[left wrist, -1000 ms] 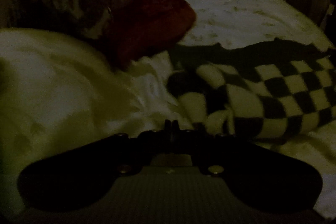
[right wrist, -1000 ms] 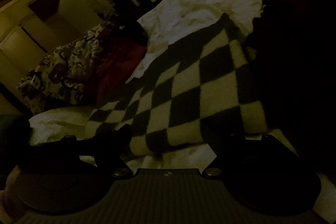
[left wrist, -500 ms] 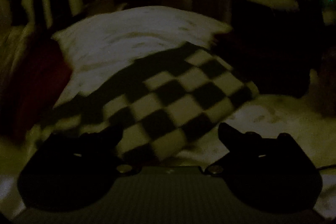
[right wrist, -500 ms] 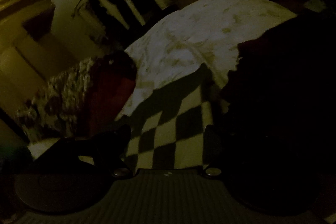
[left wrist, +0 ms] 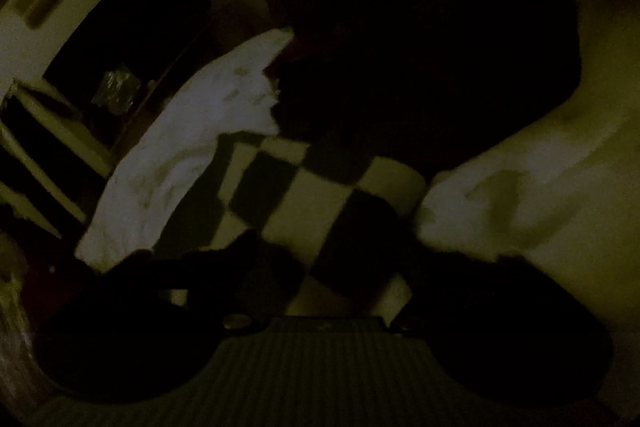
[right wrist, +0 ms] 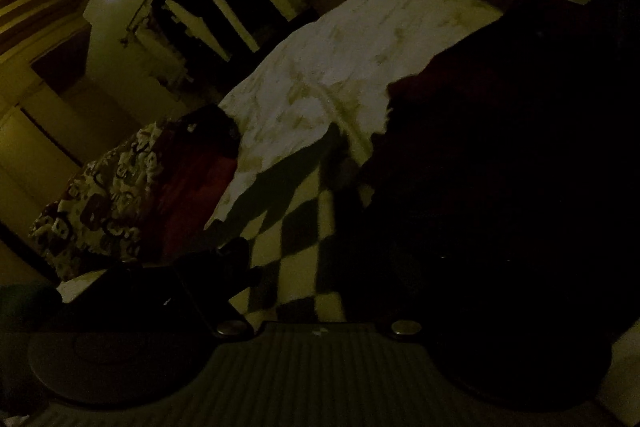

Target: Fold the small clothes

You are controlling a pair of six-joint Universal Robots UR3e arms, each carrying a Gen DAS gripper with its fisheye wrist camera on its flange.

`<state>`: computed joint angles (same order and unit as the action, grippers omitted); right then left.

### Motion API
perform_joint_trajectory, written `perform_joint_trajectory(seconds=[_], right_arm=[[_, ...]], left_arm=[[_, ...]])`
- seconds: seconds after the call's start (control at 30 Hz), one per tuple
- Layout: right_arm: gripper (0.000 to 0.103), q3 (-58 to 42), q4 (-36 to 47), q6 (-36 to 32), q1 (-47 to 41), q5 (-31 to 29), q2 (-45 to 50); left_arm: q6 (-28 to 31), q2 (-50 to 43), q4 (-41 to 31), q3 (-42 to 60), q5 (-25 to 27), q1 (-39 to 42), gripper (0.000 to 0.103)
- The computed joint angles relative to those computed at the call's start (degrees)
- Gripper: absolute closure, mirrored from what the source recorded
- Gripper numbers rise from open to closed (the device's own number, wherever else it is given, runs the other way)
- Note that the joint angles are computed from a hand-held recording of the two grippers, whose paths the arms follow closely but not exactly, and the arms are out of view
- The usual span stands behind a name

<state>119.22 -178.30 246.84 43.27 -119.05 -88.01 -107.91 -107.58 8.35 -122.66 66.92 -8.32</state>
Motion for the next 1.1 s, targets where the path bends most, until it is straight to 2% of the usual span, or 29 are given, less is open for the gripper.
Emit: perform_joint_trajectory(seconds=[0.03,0.07,0.13,0.17,0.23,0.3,0.37,0.4,0.5,0.6,0.7,0.77,0.87,0.9,0.93,0.97,1.0,1.03,1.1], right_arm=[[0.000,0.62,-0.04,0.06,-0.16,-0.33,-0.46],[0.000,1.04,0.06,0.19,-0.39,-0.64,-0.77],[0.000,1.86,-0.30,0.13,-1.17,-0.42,-1.14],[0.000,2.09,-1.18,-0.17,-1.53,-0.34,-0.93],[0.000,2.43,-3.80,-2.53,-3.00,1.72,-0.37],[0.000,2.28,-6.32,-6.39,-5.88,6.13,0.41],[0.000,1.41,-8.58,-9.96,-10.04,12.55,1.56],[0.000,0.99,-9.94,-10.84,-12.28,15.93,2.35],[0.000,-2.13,-13.13,-8.91,-18.84,26.01,6.89],[0.000,-8.30,-8.99,-6.96,-22.27,31.55,11.93],[0.000,-16.53,3.50,-5.09,-21.71,28.71,15.45],[0.000,-19.64,8.12,-4.26,-21.35,26.70,17.39],[0.000,-21.21,8.05,-7.25,-22.41,28.32,20.08],[0.000,-21.19,7.08,-7.30,-22.56,28.40,20.85],[0.000,-20.65,5.66,-7.68,-23.04,29.08,21.26],[0.007,-19.88,3.07,-8.52,-23.57,30.18,22.03],[0.024,-19.22,1.46,-9.00,-23.98,30.92,22.36],[0.034,-18.36,-0.21,-9.21,-24.31,31.69,22.59],[0.043,-16.12,-3.95,-9.54,-24.92,33.17,22.59]], left_arm=[[-0.13,-1.50,-0.33,1.58,2.07,-1.47,0.063],[-1.10,-3.00,-1.30,3.44,3.53,-2.46,0.072],[-3.14,-3.50,-3.87,5.29,2.70,-1.93,0.079],[-4.64,-2.62,-7.61,6.58,0.84,-0.62,0.081],[-8.76,0.22,-19.12,10.64,-3.15,2.62,0.083],[-14.68,2.21,-36.93,18.60,-9.08,7.35,0.085],[-18.74,1.78,-50.11,25.80,-13.94,11.51,0.086],[-19.63,1.39,-54.12,28.25,-15.70,13.26,0.086],[-19.39,2.38,-53.31,27.38,-16.55,15.58,0.087],[-19.40,2.22,-57.93,28.27,-17.84,16.43,0.087],[-18.53,3.39,-56.11,25.76,-18.04,17.16,0.087],[-18.71,3.30,-55.63,25.32,-18.25,17.01,0.087],[-19.46,1.62,-53.05,25.76,-17.36,15.83,0.086],[-19.76,1.13,-51.69,25.65,-16.91,15.33,0.084],[-20.30,1.33,-49.78,24.66,-16.46,14.86,0.076],[-21.47,1.13,-45.97,22.99,-15.69,14.13,0.063],[-22.62,0.63,-41.79,21.50,-14.65,13.14,0.059],[-23.17,0.08,-38.38,20.34,-13.84,12.21,0.057],[-25.11,-1.55,-29.75,17.98,-10.52,9.37,0.053]])
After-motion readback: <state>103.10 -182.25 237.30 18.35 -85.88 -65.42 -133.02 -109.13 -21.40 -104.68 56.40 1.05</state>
